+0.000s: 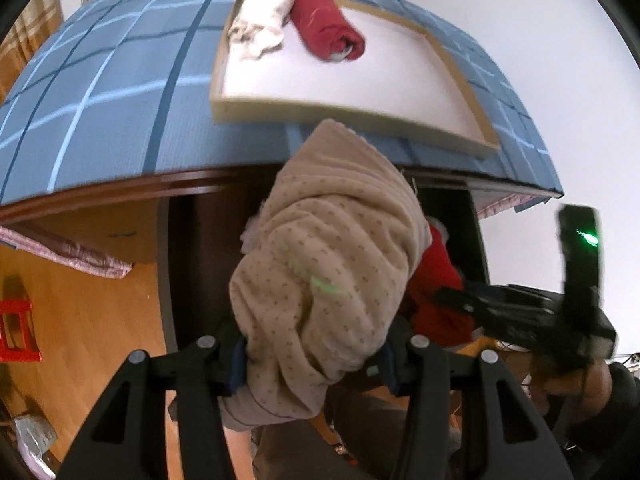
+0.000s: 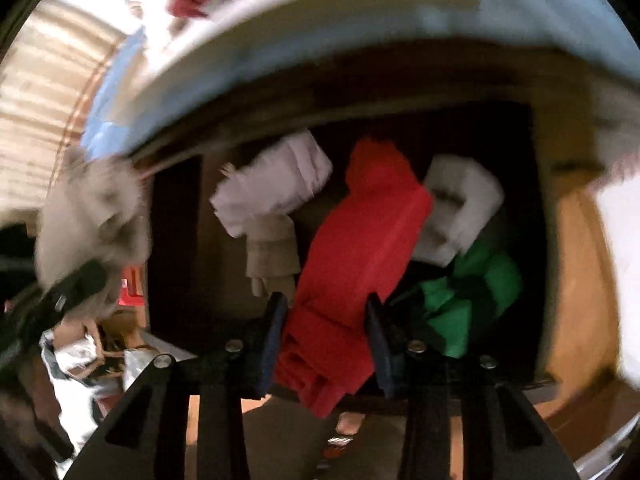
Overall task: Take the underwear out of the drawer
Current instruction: 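Lift the beige roll with left tool while right tool regrasps the red roll, then carry the beige roll with left tool while right tool carries red roll to tray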
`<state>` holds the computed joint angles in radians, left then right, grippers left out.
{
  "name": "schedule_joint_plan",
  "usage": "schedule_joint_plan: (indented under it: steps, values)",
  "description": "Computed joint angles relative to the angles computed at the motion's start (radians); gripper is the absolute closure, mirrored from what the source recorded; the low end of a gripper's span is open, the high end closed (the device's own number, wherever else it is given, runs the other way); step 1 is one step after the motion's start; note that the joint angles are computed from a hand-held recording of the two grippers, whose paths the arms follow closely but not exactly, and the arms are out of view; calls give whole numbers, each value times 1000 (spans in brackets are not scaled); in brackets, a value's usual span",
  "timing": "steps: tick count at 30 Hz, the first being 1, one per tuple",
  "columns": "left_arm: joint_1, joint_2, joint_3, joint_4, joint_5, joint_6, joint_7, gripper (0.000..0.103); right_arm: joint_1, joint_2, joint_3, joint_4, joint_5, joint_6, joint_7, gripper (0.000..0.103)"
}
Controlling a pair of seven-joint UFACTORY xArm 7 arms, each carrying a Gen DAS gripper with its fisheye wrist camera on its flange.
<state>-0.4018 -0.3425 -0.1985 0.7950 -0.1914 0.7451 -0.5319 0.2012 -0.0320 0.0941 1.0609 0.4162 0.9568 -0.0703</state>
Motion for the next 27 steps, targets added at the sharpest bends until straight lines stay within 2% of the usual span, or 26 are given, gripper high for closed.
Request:
schedule_joint_plan:
  steps: [3, 6, 7, 8, 12, 16, 18, 19, 20, 21, 24, 27]
  values:
    - [4, 20, 2, 36, 16, -3, 18, 53, -2, -66, -7, 4, -1, -6, -64, 63]
    - [7, 39, 6, 67, 17, -14, 32, 53, -3, -95, -20, 20, 9, -16, -93, 69]
    - [9, 48, 5, 80, 21, -16, 34, 53, -3, -95, -25, 32, 23, -10, -99, 78]
    - [10, 51, 6, 84, 22, -17, 40, 53, -3, -89, -29, 40, 40, -5, -106, 96]
    - [12, 58, 7, 93, 17, -17, 49, 53, -12, -72, -28, 47, 23, -4, -73, 97]
    - [17, 56, 6, 83, 18, -12, 40, 53, -20, -56, -35, 37, 69, 11, -66, 96]
    - [18, 50, 5, 70, 17, -7, 33, 53, -16, -28, -30, 45, 86, 32, -111, 89]
    - [17, 46, 6, 64, 14, -2, 31, 53, -13, -1, -25, 59, 83, 56, -145, 67]
    - [17, 40, 8, 55, 10, 3, 30, 53, -13, 19, -21, 68, 81, 75, -164, 40]
    - [17, 34, 8, 48, 9, 6, 27, 53, -13, 45, -16, 82, 79, 95, -171, 32]
    - [21, 12, 8, 23, 6, 11, 8, 53, -16, 144, 2, 147, 73, 167, -176, 31]
    - [26, -11, 7, 3, 11, 16, -15, 53, 0, 243, 26, 215, -29, 215, -191, 31]
